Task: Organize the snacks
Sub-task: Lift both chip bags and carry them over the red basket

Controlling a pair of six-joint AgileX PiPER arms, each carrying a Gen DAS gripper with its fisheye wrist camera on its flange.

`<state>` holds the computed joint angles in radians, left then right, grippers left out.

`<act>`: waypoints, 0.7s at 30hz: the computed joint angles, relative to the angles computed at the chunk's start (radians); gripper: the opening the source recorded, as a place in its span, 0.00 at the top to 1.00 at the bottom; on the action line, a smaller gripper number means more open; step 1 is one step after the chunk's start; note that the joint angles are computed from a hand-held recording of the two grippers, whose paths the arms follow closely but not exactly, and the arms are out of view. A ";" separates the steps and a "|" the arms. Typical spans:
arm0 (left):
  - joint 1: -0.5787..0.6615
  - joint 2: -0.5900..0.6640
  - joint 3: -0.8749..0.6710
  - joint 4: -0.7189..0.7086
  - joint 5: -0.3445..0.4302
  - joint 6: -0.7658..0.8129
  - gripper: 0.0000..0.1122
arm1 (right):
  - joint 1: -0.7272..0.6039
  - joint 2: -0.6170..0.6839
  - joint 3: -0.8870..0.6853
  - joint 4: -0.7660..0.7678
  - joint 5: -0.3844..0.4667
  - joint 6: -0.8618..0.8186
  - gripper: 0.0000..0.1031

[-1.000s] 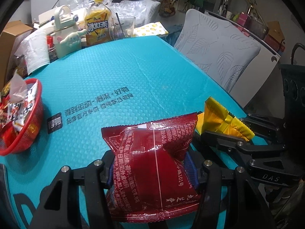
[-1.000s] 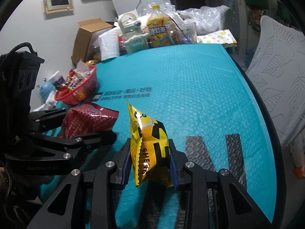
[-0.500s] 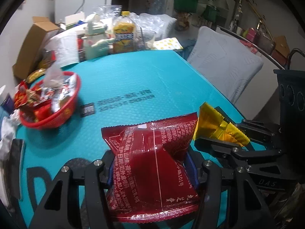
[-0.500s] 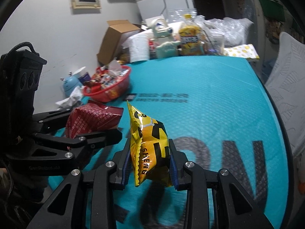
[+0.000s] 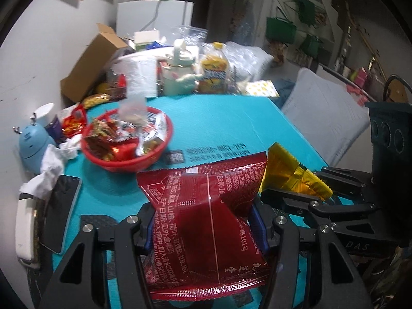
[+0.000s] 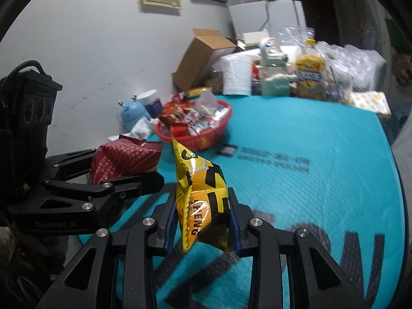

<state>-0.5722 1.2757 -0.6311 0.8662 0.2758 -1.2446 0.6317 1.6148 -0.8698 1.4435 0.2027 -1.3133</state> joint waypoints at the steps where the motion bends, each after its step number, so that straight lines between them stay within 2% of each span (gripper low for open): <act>1: 0.020 -0.015 0.005 -0.004 -0.005 0.007 0.50 | 0.005 0.009 -0.021 -0.040 0.002 0.037 0.68; 6: 0.103 -0.060 0.007 -0.099 -0.022 0.131 0.50 | 0.016 0.044 -0.116 -0.232 0.025 0.214 0.68; 13: 0.236 -0.066 -0.034 -0.297 -0.058 0.403 0.50 | 0.026 0.120 -0.280 -0.487 0.063 0.454 0.68; 16: 0.295 -0.051 -0.059 -0.441 -0.078 0.578 0.50 | 0.028 0.165 -0.369 -0.595 0.086 0.554 0.68; 21: 0.378 -0.003 -0.116 -0.658 -0.098 0.841 0.50 | 0.026 0.230 -0.493 -0.686 0.121 0.630 0.68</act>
